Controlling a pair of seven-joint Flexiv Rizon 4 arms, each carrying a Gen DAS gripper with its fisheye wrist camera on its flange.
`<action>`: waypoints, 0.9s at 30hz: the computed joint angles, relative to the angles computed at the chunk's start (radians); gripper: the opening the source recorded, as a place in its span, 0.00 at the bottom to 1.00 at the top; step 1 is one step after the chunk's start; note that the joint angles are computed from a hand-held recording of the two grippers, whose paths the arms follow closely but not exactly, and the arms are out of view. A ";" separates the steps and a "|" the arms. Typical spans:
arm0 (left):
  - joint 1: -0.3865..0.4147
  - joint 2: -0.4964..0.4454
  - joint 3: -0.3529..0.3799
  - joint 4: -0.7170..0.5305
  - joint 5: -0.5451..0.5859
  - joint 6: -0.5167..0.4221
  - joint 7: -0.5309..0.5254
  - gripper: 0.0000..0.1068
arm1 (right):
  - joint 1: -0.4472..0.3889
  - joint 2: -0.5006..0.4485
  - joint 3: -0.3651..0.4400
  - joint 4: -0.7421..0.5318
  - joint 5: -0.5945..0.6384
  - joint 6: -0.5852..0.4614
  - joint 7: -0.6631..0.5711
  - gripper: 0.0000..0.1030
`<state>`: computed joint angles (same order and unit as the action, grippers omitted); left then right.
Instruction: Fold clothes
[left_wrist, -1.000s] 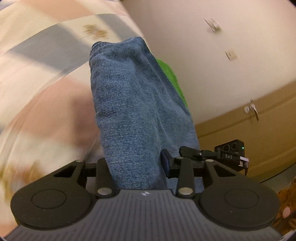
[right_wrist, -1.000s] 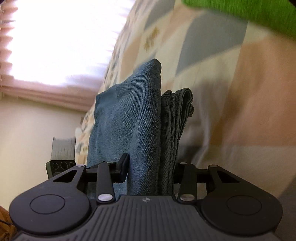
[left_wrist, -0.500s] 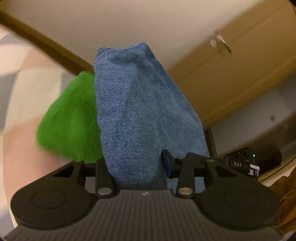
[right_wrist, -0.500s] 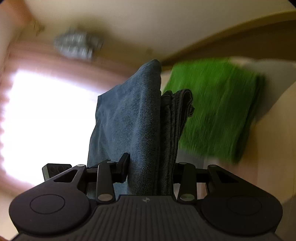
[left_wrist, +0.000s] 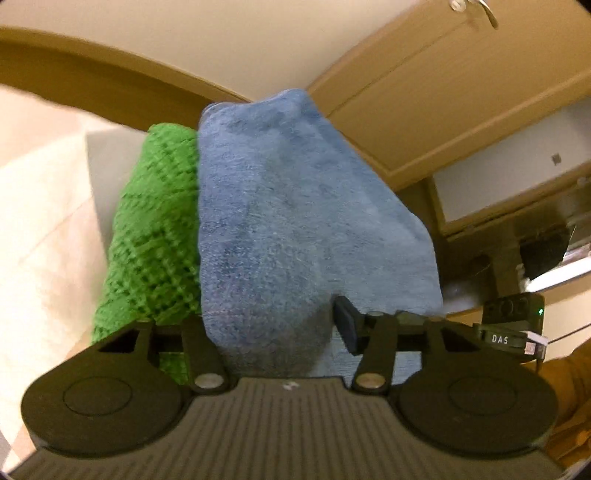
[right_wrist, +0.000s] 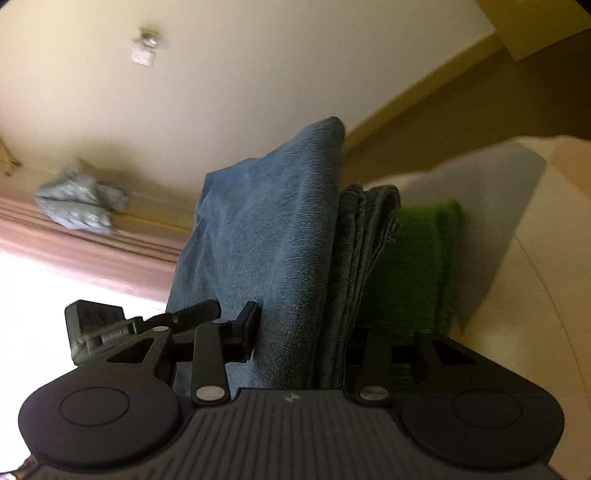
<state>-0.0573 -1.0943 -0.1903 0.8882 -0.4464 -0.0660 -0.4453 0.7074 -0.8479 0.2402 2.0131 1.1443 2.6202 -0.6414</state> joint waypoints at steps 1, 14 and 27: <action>0.006 0.004 -0.002 0.009 -0.008 0.011 0.003 0.48 | -0.003 -0.002 -0.001 0.006 -0.016 -0.005 -0.001 0.42; 0.258 0.287 -0.031 0.589 -0.410 0.369 -0.105 0.76 | 0.064 0.189 -0.077 0.157 -0.060 -0.236 -0.204 0.53; 0.222 0.348 -0.016 0.854 -0.657 0.629 -0.076 0.70 | 0.041 0.163 -0.078 0.216 -0.157 -0.207 -0.043 0.43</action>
